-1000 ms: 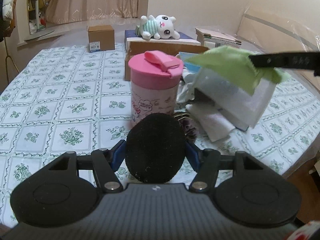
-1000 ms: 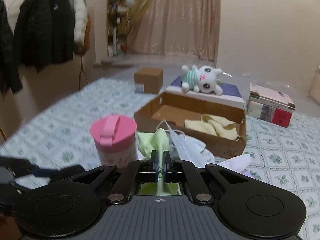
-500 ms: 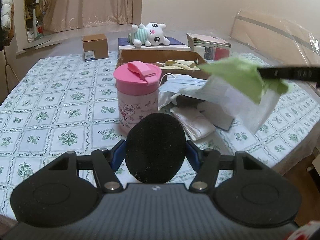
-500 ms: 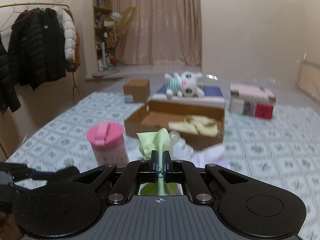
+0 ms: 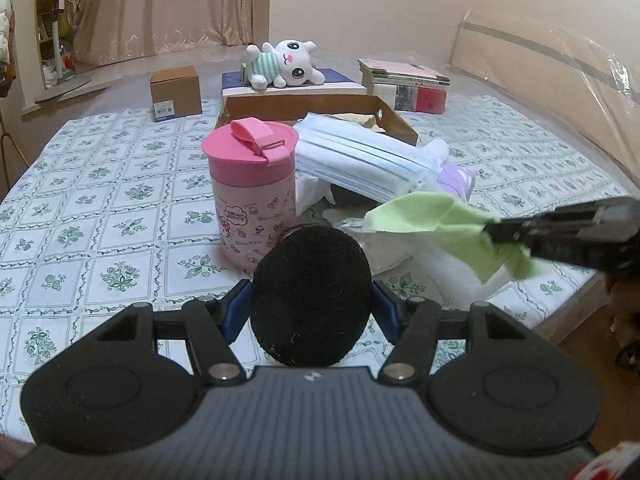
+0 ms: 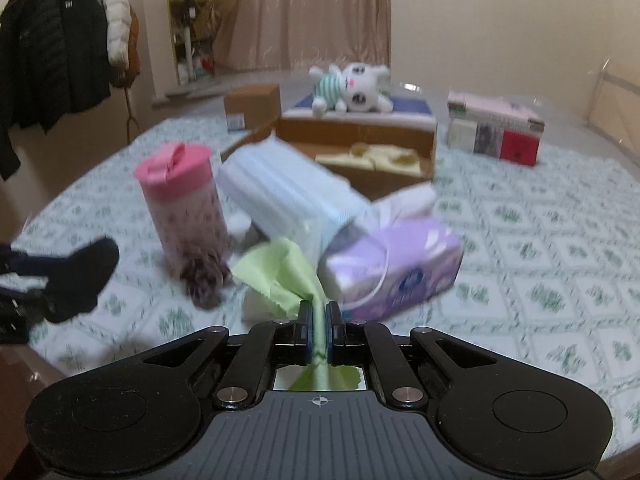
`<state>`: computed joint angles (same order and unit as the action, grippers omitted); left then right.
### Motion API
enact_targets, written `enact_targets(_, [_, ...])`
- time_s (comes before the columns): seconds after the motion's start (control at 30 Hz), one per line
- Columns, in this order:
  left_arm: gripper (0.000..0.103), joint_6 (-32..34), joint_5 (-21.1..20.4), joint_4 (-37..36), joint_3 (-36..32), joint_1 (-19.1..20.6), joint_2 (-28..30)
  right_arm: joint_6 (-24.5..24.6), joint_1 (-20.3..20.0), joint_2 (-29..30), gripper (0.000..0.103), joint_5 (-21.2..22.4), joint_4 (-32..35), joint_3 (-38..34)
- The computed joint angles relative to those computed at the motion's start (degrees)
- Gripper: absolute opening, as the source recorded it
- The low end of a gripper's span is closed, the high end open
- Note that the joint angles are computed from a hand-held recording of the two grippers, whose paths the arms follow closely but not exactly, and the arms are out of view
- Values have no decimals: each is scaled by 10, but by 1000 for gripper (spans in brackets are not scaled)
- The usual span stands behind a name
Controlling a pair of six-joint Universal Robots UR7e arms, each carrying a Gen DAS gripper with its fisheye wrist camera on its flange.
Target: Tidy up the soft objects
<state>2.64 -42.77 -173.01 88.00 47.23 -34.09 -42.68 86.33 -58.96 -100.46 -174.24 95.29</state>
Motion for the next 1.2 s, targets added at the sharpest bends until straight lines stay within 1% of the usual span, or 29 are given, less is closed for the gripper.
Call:
enact_targets(0.13, [61,-3,3,4,-1,2,1,-20,-3,6,5,-3,-12,5])
enact_targets(0.27, [61,-4,2,6,-3,3,2,-26,-4,8,5,0,-19,6])
enact_targets(0.43, [61,-5,-2,8,-4,3,4,-46,-2,7,5,2,-14,10])
enact_targets(0.57, [61,-6,-1,10,-5,2,4,-53,0,0,4,24,-20,20])
enact_targets(0.77, [61,-6,3,5,-3,2,3,-39,5,-6,4,70,-28,15])
enact_targets(0.83, [61,-7,4,4,-1,2,2,-27,6,-8,4,90,-39,13])
enact_targets(0.93, [61,-9,5,4,0,3,1,3,7,-11,4,109,-47,2])
enact_targets(1.07, [61,-8,6,1,-2,3,1,80,1,-16,4,132,9,-37])
enact_targets(1.1, [61,-7,6,-1,-2,3,2,94,1,-13,4,128,26,-50])
enact_targets(1.13, [61,-7,5,-1,-3,3,2,103,2,-9,4,113,44,-63])
enact_targets(1.2, [61,-8,3,-1,-3,3,2,129,1,3,4,85,55,-82])
